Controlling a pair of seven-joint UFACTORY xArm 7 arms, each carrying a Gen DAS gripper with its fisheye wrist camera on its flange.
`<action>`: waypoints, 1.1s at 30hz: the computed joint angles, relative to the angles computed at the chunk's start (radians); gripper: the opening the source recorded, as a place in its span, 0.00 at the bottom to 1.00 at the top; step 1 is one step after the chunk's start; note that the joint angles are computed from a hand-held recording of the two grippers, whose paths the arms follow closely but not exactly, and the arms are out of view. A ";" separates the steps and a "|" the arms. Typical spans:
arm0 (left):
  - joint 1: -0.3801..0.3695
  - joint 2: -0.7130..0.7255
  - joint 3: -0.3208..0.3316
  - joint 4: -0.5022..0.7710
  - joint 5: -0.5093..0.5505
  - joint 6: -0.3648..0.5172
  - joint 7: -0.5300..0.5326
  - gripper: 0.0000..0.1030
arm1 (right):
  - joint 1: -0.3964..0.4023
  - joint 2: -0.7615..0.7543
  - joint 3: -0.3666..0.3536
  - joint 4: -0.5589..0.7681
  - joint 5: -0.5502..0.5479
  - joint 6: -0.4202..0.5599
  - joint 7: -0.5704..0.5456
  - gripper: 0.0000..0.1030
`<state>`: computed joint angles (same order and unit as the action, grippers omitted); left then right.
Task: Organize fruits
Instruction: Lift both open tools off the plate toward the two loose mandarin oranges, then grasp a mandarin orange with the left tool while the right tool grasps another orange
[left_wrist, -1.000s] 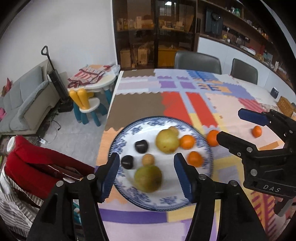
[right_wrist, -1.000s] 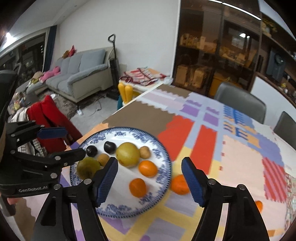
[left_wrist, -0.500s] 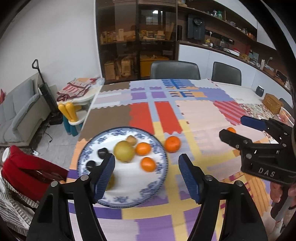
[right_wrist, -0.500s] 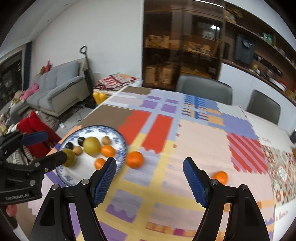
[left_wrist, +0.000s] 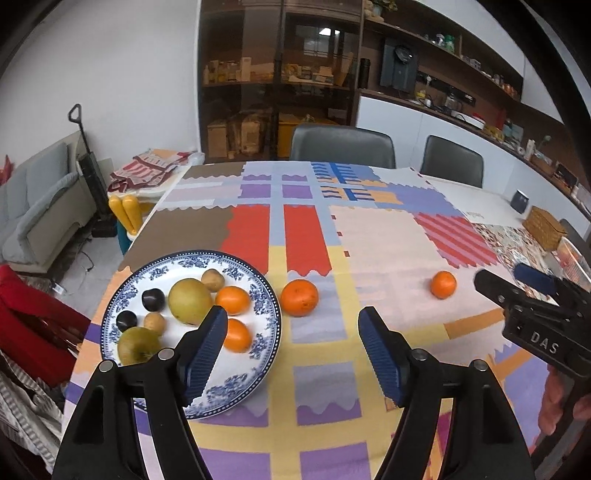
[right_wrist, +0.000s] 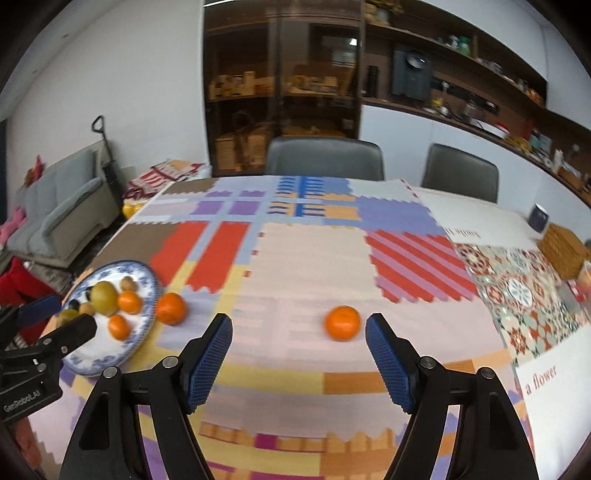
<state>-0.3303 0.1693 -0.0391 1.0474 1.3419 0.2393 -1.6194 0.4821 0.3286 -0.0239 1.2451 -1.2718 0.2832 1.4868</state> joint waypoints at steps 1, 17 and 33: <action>-0.012 0.014 0.006 0.015 0.054 0.015 -0.067 0.70 | 0.000 0.000 -0.005 -0.005 -0.006 0.002 0.013 0.73; 0.017 0.186 -0.025 0.164 0.333 -0.002 -0.281 0.69 | -0.060 0.092 -0.007 0.043 -0.186 0.042 0.294 0.73; -0.005 0.367 0.037 0.299 -0.136 -0.053 0.167 0.43 | -0.025 0.267 -0.093 0.167 0.171 -0.032 0.081 0.72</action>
